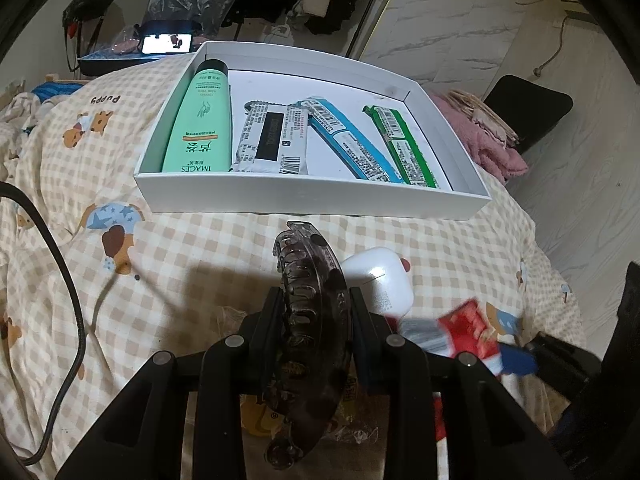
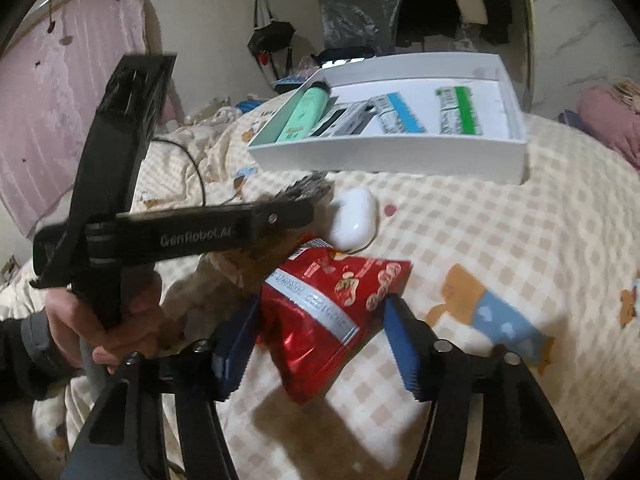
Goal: Organize objects
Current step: 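Close the right tool on the red snack bag and lift it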
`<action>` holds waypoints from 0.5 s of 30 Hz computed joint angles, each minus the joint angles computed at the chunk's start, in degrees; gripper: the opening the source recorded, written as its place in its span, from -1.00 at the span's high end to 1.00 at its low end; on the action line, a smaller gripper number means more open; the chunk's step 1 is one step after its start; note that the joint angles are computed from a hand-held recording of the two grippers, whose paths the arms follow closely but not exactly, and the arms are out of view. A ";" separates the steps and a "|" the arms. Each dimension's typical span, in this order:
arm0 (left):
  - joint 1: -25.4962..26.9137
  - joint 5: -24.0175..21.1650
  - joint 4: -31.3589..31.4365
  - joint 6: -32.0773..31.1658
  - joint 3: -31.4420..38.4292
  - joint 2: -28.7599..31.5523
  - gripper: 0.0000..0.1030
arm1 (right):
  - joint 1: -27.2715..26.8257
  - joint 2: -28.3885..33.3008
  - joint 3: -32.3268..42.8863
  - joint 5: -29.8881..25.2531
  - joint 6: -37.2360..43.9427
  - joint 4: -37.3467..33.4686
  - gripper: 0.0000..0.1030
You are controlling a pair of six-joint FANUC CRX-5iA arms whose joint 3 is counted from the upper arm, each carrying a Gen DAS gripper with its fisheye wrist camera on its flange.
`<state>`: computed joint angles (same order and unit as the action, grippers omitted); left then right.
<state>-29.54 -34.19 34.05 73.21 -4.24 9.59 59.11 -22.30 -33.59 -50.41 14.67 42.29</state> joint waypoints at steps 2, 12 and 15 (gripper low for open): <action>-0.03 -0.01 -0.24 0.11 0.11 0.00 0.35 | -0.04 -0.90 -0.25 -1.27 -1.80 1.01 -0.05; -0.10 -0.01 -0.58 0.28 0.28 0.08 0.35 | -2.37 -5.17 -4.70 -3.12 -13.97 7.95 -0.05; -0.10 -0.05 -0.69 0.33 0.39 0.14 0.35 | -2.76 -4.95 -4.60 -3.13 -13.95 7.63 -0.07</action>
<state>-29.64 -34.24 33.36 73.55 -3.86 9.73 56.34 -27.25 -38.19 -53.55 0.72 49.92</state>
